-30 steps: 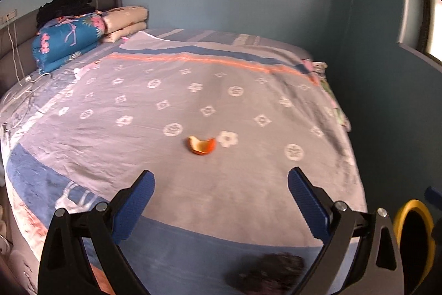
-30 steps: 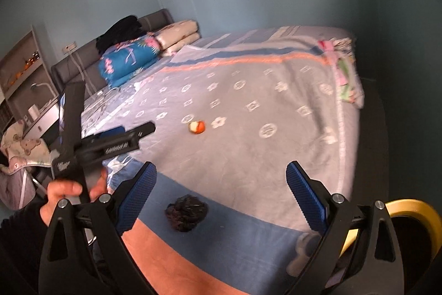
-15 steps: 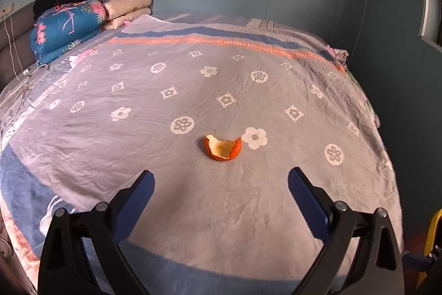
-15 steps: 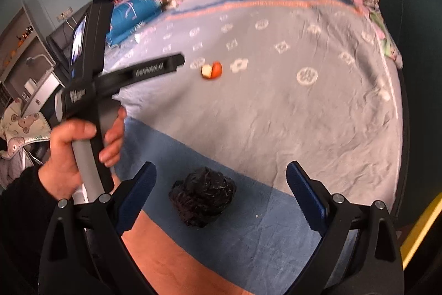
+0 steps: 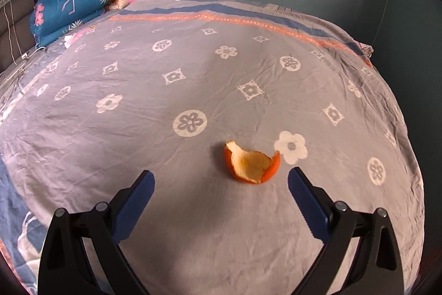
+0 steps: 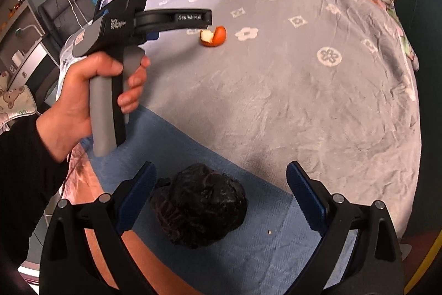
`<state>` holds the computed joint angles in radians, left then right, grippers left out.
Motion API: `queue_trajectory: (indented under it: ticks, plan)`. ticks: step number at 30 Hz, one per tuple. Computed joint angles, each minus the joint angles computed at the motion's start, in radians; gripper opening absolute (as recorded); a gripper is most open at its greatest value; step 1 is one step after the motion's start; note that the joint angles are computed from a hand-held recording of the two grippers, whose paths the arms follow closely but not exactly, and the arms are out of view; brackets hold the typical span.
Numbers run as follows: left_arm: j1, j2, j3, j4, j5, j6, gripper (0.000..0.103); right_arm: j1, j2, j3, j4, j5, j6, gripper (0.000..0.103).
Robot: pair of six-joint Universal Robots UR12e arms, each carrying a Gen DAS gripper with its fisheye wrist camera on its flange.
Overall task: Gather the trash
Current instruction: 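Grasp the orange peel with the left tool while the right tool grasps the black plastic bag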
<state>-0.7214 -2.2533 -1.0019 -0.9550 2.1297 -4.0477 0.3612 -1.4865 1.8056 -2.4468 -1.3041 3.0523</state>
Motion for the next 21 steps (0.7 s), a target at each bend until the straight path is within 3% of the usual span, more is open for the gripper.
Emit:
queue_trajectory:
  ticks: [9, 12, 16, 21]
  plan:
    - [0.024, -0.049, 0.049, 0.02, -0.065, 0.036, 0.089, 0.03, 0.027, -0.003, -0.025, -0.061, -0.046, 0.091]
    - [0.024, -0.067, 0.07, 0.017, -0.083, 0.068, 0.079, 0.033, 0.034, -0.009, -0.012, -0.067, -0.054, 0.087]
    - [0.022, -0.087, 0.096, -0.011, -0.094, 0.101, 0.049, 0.032, 0.043, -0.019, 0.023, -0.056, -0.052, 0.071]
    - [0.025, -0.075, 0.065, 0.053, -0.097, 0.077, 0.03, 0.037, 0.053, -0.029, 0.056, -0.039, -0.064, 0.051]
